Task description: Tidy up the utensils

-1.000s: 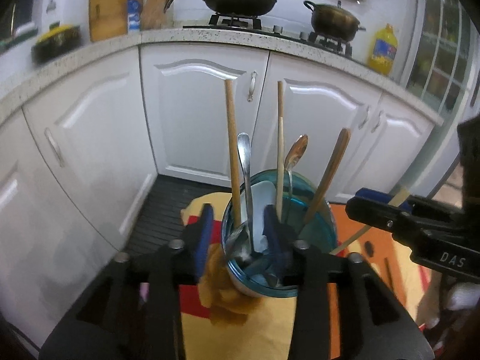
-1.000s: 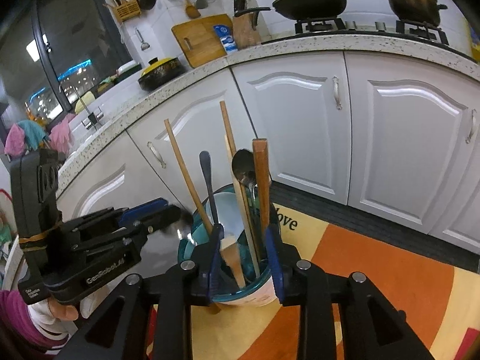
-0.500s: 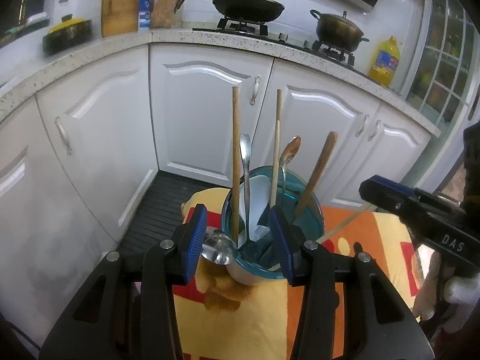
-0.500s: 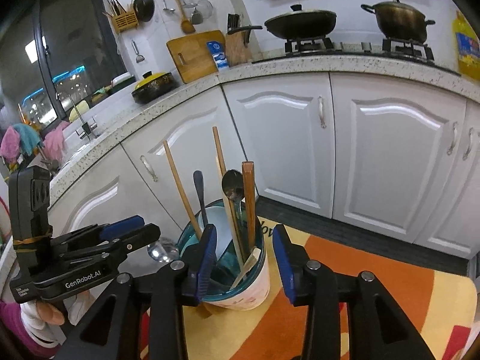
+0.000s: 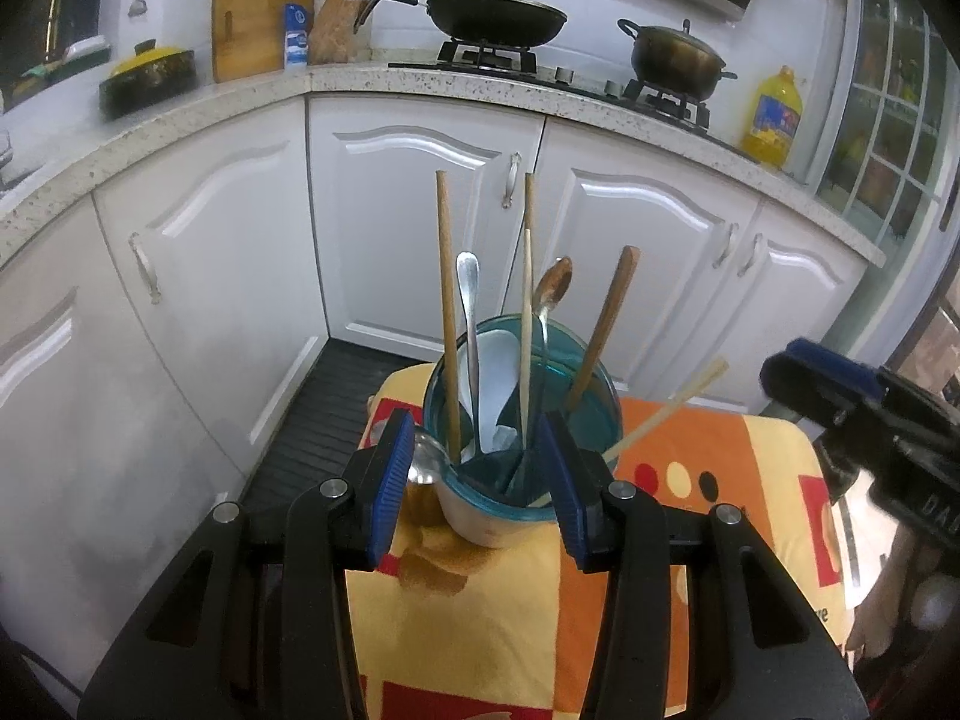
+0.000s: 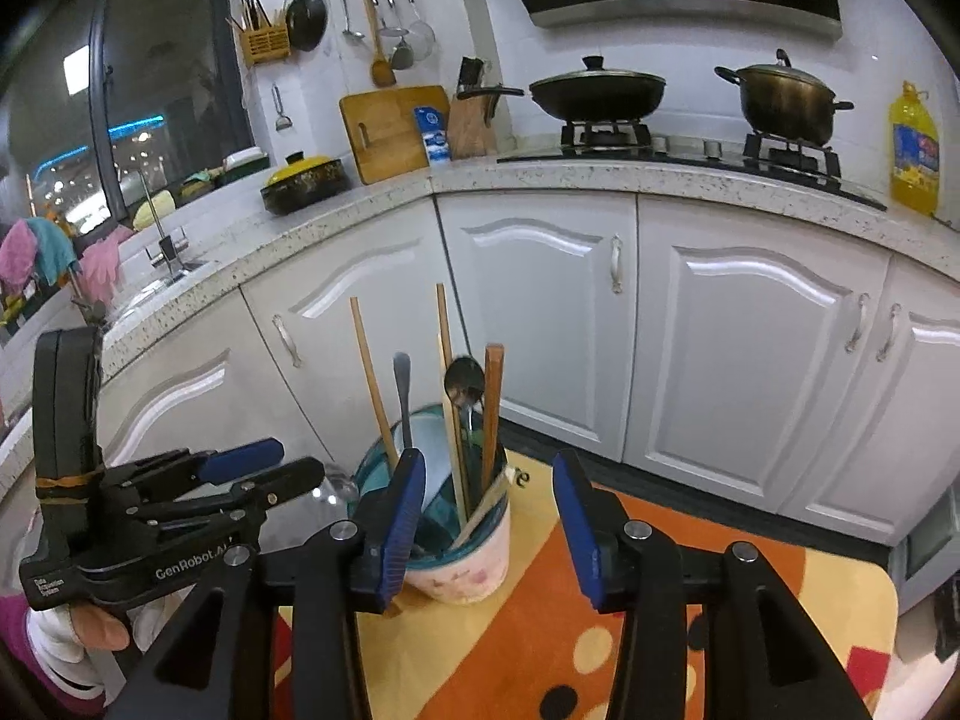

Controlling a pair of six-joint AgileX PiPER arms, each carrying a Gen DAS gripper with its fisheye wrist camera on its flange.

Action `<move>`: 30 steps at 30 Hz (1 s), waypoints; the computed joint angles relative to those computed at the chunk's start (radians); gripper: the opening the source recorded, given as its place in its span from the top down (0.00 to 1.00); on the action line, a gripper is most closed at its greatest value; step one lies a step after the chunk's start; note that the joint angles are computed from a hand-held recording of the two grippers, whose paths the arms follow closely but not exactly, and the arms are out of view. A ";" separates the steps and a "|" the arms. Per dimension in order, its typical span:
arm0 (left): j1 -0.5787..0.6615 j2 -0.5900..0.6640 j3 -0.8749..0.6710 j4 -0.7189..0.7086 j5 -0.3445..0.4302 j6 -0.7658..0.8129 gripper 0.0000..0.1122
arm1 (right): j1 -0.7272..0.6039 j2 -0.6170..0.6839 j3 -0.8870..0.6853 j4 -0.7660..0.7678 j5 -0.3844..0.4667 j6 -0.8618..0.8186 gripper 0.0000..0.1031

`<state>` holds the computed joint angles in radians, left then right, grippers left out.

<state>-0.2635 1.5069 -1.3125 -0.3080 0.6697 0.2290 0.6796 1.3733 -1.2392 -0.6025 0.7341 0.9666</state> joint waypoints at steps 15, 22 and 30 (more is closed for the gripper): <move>-0.050 -0.063 0.067 0.120 -0.025 -0.126 0.62 | 0.058 0.007 0.025 -0.006 0.066 0.069 0.54; -0.048 -0.069 0.074 0.121 -0.025 -0.129 0.62 | 0.053 0.009 0.027 0.001 0.061 0.067 0.52; -0.045 -0.069 0.074 0.133 -0.025 -0.147 0.62 | 0.045 0.015 0.023 0.015 0.058 0.051 0.52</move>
